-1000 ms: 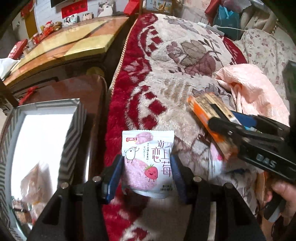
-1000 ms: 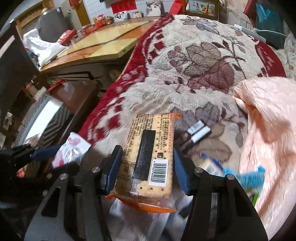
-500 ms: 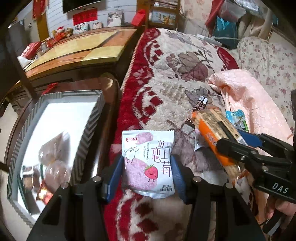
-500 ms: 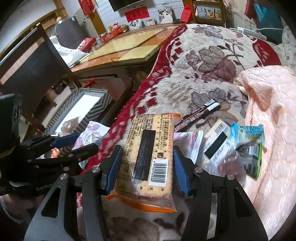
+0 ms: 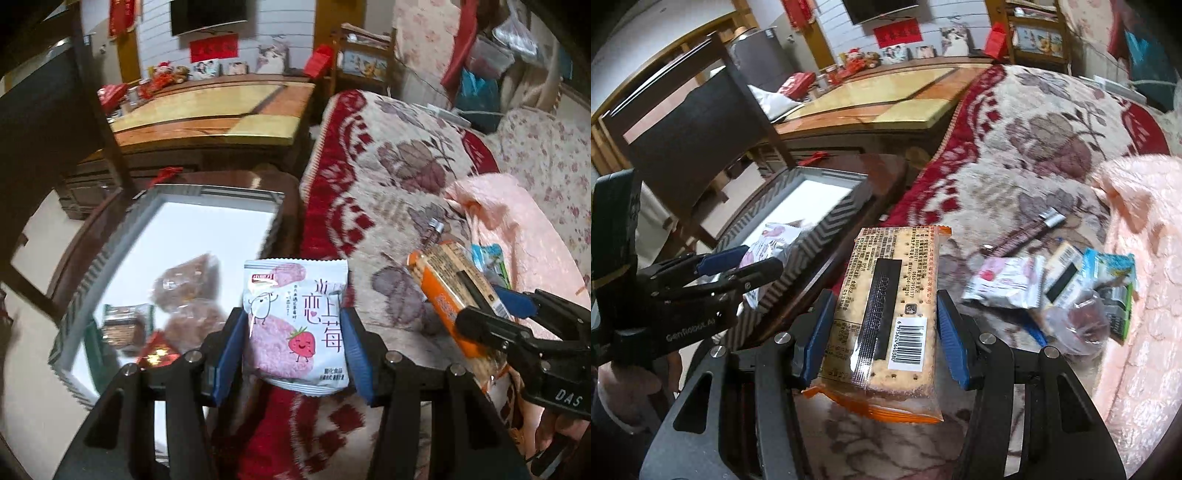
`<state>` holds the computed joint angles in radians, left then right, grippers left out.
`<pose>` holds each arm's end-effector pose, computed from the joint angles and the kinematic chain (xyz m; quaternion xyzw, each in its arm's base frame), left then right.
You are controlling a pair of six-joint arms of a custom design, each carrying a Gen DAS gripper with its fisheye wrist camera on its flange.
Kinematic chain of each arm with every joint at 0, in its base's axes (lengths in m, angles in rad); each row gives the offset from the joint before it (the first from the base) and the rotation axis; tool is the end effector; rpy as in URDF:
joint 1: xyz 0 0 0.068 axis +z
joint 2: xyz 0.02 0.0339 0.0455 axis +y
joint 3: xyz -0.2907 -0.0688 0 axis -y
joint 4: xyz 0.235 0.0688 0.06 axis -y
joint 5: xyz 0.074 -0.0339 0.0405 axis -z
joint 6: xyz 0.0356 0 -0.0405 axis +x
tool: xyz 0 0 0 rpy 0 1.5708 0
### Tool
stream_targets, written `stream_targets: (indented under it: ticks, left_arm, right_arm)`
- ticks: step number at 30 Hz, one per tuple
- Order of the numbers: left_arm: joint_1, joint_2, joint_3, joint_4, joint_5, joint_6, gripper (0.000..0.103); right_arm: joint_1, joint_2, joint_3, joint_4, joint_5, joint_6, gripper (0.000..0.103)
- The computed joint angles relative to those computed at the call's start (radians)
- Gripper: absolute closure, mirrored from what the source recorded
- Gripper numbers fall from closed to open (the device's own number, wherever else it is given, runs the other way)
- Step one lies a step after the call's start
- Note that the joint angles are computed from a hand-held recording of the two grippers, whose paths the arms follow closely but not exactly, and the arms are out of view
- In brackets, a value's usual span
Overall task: Organize snacks
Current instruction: 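Carry the strawberry packet and cracker pack with both tools over the white tray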
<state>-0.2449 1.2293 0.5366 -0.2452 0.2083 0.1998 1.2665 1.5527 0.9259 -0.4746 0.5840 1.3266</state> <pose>0.1982 -0.0571 0.1958 0.2400 0.9148 -0.1058 0.3072 0.1048 0.2681 0.2224 0.0949 0.9290 0.1386 0.3298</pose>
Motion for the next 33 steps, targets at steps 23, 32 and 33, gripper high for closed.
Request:
stream_targets:
  ticks: [23,32,33]
  left_arm:
    - [0.389,0.101,0.029,0.047,0.099,0.144,0.048]
    - [0.473,0.195,0.052,0.085,0.115,0.160,0.048]
    - [0.480,0.205,0.054,0.088,0.117,0.164,0.048]
  right_arm:
    - [-0.089,0.231,0.333,0.022,-0.122,-0.294,0.049]
    - [-0.130,0.324,0.424,0.039,-0.193,-0.361,0.049]
    - [-0.134,0.335,0.436,0.038,-0.201,-0.368,0.049]
